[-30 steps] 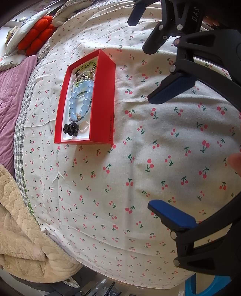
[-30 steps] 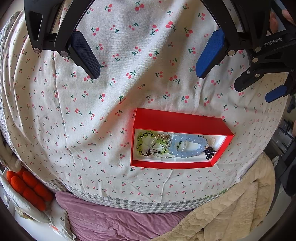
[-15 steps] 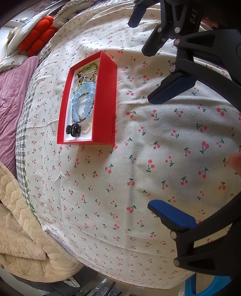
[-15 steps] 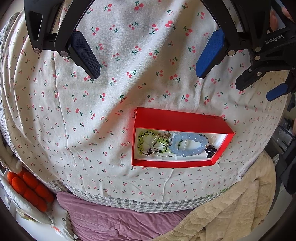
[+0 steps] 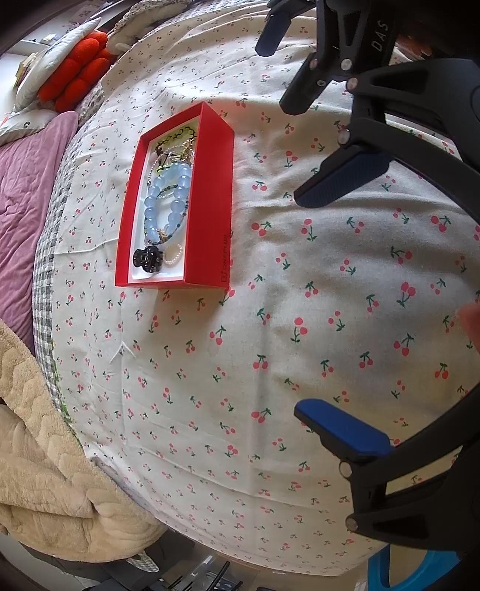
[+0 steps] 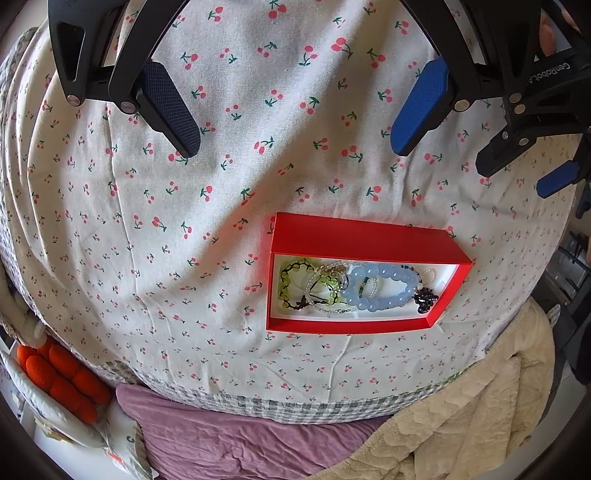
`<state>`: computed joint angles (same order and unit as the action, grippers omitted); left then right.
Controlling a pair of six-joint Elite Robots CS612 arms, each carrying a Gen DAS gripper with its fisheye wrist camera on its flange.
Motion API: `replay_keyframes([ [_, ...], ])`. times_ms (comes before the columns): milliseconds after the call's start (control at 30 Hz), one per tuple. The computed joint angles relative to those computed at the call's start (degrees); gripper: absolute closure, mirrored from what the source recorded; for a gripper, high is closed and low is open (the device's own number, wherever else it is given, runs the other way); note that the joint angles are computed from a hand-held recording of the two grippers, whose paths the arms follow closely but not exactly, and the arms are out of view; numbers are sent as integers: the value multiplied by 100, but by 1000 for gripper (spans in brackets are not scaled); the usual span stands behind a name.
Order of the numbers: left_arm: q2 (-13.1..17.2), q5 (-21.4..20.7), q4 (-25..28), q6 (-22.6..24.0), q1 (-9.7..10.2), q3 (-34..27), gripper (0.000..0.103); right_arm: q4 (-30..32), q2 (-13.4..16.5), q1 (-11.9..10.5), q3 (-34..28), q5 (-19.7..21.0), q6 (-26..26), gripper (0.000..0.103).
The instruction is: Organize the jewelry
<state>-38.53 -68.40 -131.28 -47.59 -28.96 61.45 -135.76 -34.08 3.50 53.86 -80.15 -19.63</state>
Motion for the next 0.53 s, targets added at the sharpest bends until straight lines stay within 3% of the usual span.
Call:
replay_keyframes([
  [533,-20,-49,-32,18,-4,45,1,31,-14,3,20,22,-18,0],
])
